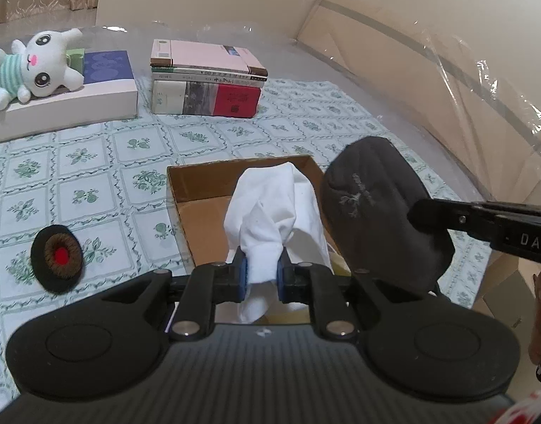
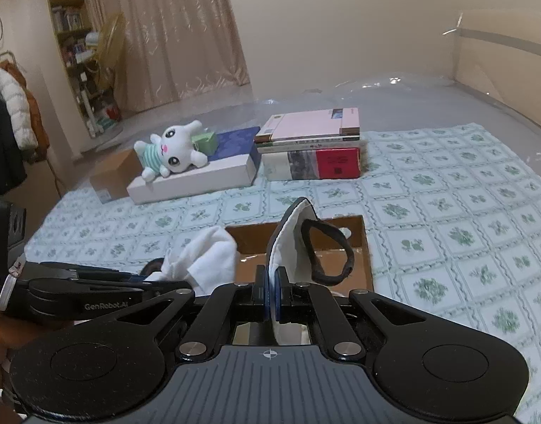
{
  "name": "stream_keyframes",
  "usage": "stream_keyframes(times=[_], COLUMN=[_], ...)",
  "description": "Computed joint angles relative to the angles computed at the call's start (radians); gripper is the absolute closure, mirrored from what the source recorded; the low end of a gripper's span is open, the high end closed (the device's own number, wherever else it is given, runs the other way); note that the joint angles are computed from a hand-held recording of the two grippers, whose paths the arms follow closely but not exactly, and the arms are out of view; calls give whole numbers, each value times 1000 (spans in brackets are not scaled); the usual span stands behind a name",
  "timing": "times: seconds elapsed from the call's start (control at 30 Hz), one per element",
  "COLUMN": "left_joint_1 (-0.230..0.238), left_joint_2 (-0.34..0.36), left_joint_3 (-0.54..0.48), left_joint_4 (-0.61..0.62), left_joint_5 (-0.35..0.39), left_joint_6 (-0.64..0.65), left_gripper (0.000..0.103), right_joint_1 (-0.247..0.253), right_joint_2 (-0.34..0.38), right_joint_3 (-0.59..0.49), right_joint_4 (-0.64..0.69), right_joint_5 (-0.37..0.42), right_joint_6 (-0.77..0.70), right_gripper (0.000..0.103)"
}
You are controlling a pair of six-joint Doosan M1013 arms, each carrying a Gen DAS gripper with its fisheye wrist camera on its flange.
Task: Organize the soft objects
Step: 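Lower the white cloth with the left gripper while the right gripper lowers the mask into the box, opening both, then withdraw both open grippers up and away from the box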
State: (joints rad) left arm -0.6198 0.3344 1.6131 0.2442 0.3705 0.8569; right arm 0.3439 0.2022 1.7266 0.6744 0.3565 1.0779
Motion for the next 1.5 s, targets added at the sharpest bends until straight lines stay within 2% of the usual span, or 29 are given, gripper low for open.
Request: stream_keyframes(times=[0.23, 0.33, 0.43, 0.5, 0.57, 0.73, 0.93, 1.1, 1.13, 1.2, 1.23, 1.27, 1.4, 1.5], left_joint_1=[13, 17, 23, 25, 25, 26, 23, 10, 7, -2, -5, -8, -30, -50], left_joint_2=[54, 73, 92, 95, 91, 60, 12, -33, -42, -60, -70, -80, -123, -155], left_joint_3=[-50, -68, -86, -88, -82, -49, 6, 57, 66, 84, 94, 105, 151, 185], left_joint_4=[-10, -17, -53, -45, -14, 61, 72, 148, 168, 213, 226, 233, 300, 352], left_joint_5=[21, 27, 39, 34, 26, -2, -39, -49, -44, -33, -31, -30, -24, -18], left_joint_6=[27, 44, 96, 107, 85, 13, -30, -119, -141, -185, -203, -217, -304, -366], left_gripper=[89, 89, 85, 79, 74, 74, 73, 72, 72, 70, 70, 70, 67, 66], right_joint_1=[-4, -3, -5, -7, -8, -3, 9, 16, 19, 24, 25, 29, 47, 63], right_joint_2=[72, 96, 115, 125, 134, 153, 172, 154, 145, 120, 103, 89, 27, -28], right_joint_3=[-52, -68, -79, -86, -89, -95, -97, -70, -62, -41, -26, -13, 37, 98], right_joint_4=[-52, -123, -168, -196, -227, -315, -430, -487, -508, -530, -536, -546, -566, -513], right_joint_5=[14, 10, 10, 15, 16, 25, 65, 55, 45, 13, -7, -24, -80, -138], right_joint_6=[30, 87, 134, 160, 187, 257, 352, 405, 430, 467, 480, 496, 555, 602], right_gripper=[100, 100, 100, 100, 100, 100, 99, 99, 96, 81, 64, 51, 47, 45])
